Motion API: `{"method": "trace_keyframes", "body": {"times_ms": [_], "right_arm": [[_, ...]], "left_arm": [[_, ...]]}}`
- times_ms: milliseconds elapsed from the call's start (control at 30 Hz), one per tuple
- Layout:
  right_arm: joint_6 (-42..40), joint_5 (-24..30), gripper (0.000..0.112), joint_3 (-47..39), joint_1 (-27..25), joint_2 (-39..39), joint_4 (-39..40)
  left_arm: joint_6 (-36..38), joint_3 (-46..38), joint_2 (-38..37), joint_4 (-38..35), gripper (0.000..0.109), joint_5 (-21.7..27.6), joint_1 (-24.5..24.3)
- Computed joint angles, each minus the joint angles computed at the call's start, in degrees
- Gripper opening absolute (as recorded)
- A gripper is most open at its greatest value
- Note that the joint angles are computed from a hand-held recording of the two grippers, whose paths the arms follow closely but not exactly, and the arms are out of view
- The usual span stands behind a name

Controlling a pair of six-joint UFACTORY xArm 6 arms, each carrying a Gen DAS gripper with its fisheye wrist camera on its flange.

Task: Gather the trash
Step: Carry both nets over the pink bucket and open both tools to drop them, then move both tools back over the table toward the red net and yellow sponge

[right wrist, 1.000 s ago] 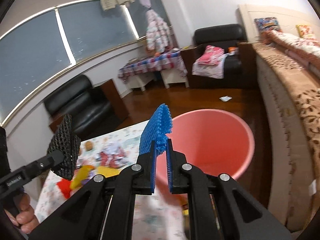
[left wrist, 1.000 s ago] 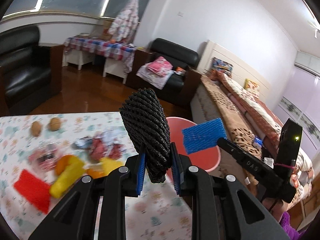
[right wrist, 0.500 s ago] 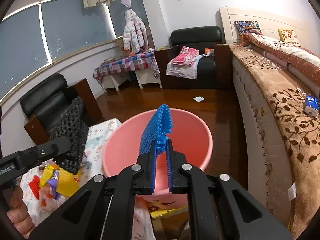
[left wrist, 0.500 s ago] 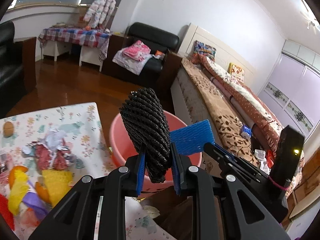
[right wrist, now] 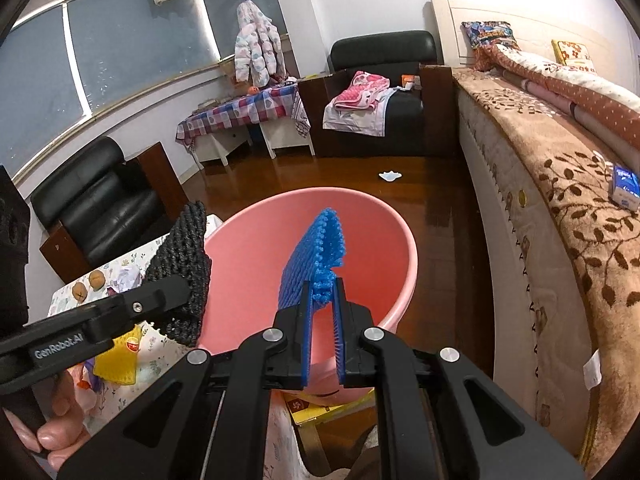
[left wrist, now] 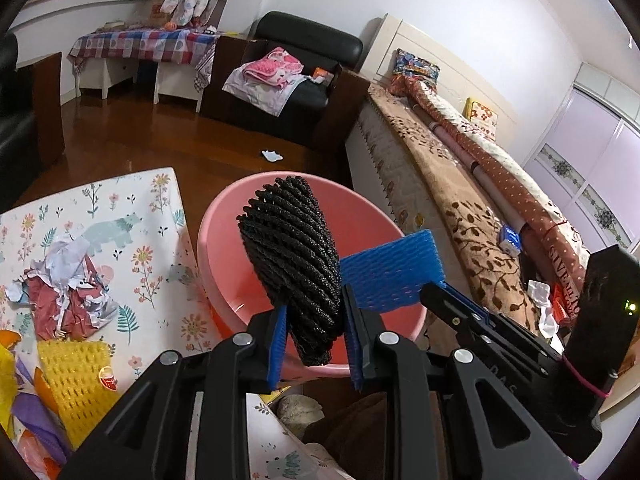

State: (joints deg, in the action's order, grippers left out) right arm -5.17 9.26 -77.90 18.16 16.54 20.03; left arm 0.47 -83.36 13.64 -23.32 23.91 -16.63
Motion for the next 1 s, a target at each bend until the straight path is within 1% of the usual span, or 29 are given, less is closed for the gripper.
{"method": "trace_keyframes", "body": {"times_ms": [133,167,267,433,733,900,933,967,1000], "right_arm": [[0.17,0.46,0.01,-0.33,-0.18,0.28,0.06],[0.37,0.51,0.01,-0.38,-0.21,0.33,0.03],[1.7,1.39,0.01,-1.15,-0.57,0.87,-0.96],[0.5,2.48,0.012,-1.75,-0.6,1.16,1.37],[0.66,2.78,0.012,-1.47,-0.7,0.96,1.5],[-4.27,3.23,0.013,-1.69,-0.6,0.91,6.87],[-4.58,3.19,0.014,-1.65,-0.57,0.89,7.2],[-5.63,3.14,0.025,-1.57,-0.49,0.81,8.4],[-7.29,2.94,0.031,-1.43,-0.4,0.65,10.36]], "left_arm": [[-0.61,0.19,0.05,0.48,0.029,-0.36,-0.01],[-0.47,0.14,0.06,0.46,0.033,-0.41,-0.09],[-0.22,0.44,-0.27,0.75,0.04,-0.92,-0.15],[0.09,0.81,-0.79,0.9,0.042,-1.05,-0.11],[1.31,2.25,-2.28,-0.1,0.042,-2.48,0.1],[2.47,2.93,-3.03,-1.49,0.05,-3.18,0.31],[2.4,2.92,-3.07,-1.41,0.051,-3.19,0.35],[2.73,3.0,-3.2,-1.73,0.052,-3.12,0.47],[2.58,2.96,-3.28,-1.56,0.053,-2.9,0.59]]}}
